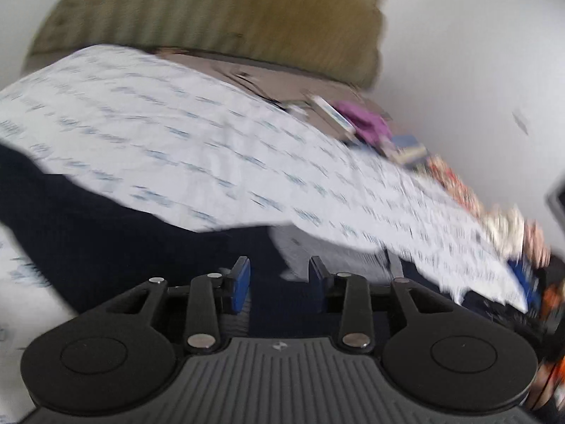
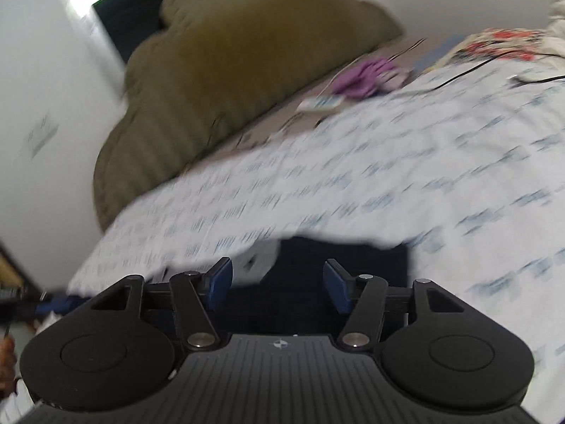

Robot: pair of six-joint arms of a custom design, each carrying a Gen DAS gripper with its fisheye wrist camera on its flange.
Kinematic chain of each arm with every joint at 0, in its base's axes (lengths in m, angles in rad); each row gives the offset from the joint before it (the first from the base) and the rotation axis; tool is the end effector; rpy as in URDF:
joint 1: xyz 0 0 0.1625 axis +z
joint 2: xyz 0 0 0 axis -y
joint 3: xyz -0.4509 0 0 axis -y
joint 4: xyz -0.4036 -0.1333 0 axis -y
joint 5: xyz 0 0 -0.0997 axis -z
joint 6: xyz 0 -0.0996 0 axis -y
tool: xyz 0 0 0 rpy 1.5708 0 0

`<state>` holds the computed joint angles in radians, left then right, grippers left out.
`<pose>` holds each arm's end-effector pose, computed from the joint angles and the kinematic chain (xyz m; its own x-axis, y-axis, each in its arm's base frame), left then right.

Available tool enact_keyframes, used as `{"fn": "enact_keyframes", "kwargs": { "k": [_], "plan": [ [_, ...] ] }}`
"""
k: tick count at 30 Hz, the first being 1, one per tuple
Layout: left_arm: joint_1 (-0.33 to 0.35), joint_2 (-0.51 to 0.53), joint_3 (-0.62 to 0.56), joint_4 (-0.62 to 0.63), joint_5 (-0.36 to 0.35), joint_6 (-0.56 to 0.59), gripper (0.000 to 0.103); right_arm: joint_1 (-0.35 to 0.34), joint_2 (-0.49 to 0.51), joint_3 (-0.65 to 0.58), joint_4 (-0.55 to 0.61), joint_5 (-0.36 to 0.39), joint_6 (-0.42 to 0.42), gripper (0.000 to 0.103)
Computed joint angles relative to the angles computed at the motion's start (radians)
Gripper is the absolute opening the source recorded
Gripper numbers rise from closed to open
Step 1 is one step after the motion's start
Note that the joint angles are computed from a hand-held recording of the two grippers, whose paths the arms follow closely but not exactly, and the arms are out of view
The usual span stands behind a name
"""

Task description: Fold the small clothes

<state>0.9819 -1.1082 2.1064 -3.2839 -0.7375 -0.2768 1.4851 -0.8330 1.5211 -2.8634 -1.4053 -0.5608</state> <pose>-0.1273 -0.5633 0.2416 -0.9118 -0.2004 -0.3585 0.1770 0.5959 -0.7833 0.0847 -0.7630 0.2157 -0.8764 -0.4435 0.1875 -0.4673 0.6895 -0.5534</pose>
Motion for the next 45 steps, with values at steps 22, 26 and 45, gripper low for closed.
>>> {"fn": "enact_keyframes", "kwargs": {
  "k": [22,26,45],
  "plan": [
    [0.063,0.008,0.190,-0.948,0.148,0.007,0.093,-0.032,0.037,0.082,-0.148,-0.049,-0.173,0.074],
    [0.202,-0.122,0.219,-0.917,0.066,-0.301,0.092,-0.045,0.034,0.077,-0.131,-0.013,-0.133,0.074],
    [0.358,-0.148,0.059,-0.507,0.012,-0.422,0.023,-0.059,0.031,0.074,-0.117,0.033,-0.084,0.074]
  ]
}}
